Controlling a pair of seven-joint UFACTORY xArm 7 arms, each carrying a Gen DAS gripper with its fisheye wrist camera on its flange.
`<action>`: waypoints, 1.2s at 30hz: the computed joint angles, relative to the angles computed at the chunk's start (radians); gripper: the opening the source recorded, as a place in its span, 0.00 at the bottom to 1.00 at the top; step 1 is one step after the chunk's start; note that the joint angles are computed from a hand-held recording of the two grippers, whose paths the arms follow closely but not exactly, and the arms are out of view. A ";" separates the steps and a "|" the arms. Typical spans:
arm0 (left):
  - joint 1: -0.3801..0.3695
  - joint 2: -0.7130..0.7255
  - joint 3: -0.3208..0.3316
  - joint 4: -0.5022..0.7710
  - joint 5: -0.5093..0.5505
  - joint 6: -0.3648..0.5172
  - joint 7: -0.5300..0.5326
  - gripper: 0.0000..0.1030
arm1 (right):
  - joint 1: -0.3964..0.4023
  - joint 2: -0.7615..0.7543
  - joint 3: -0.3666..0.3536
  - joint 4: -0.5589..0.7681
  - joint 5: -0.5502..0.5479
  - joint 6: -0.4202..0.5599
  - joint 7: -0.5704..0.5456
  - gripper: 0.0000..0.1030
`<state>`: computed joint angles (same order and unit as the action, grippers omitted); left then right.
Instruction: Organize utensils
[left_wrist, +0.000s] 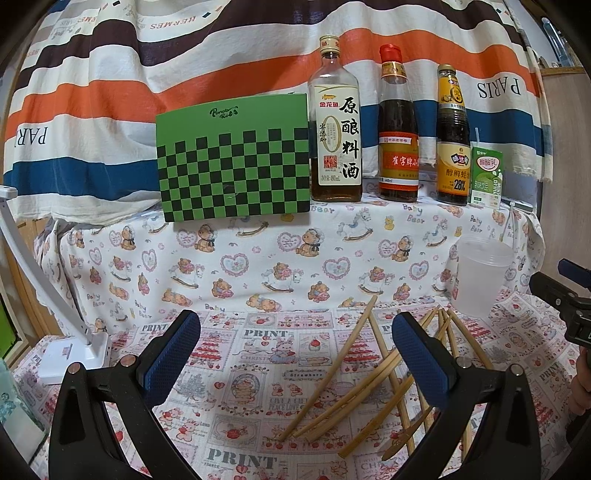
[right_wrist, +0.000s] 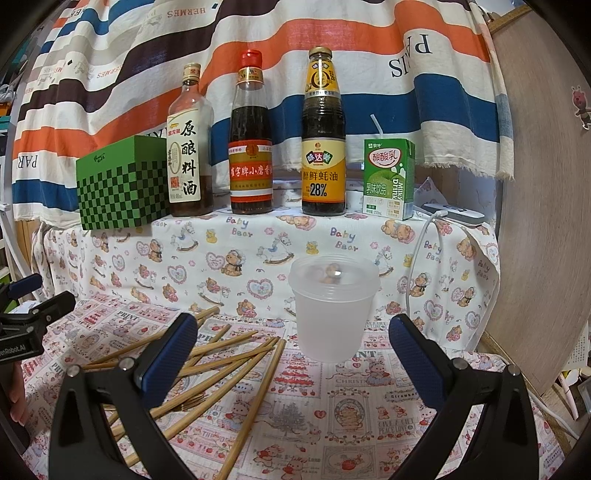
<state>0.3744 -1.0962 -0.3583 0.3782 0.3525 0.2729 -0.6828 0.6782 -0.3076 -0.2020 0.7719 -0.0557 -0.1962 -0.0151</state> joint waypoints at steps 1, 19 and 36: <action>-0.001 0.001 0.001 0.000 0.000 0.000 0.002 1.00 | -0.006 0.000 0.006 0.000 0.000 0.000 0.000 1.00; 0.006 -0.008 -0.008 -0.005 -0.006 -0.015 0.012 1.00 | -0.112 0.002 0.102 0.002 0.012 0.005 0.016 1.00; 0.005 -0.006 -0.007 -0.002 -0.005 -0.012 0.011 1.00 | -0.110 0.006 0.100 0.004 0.009 0.004 0.019 1.00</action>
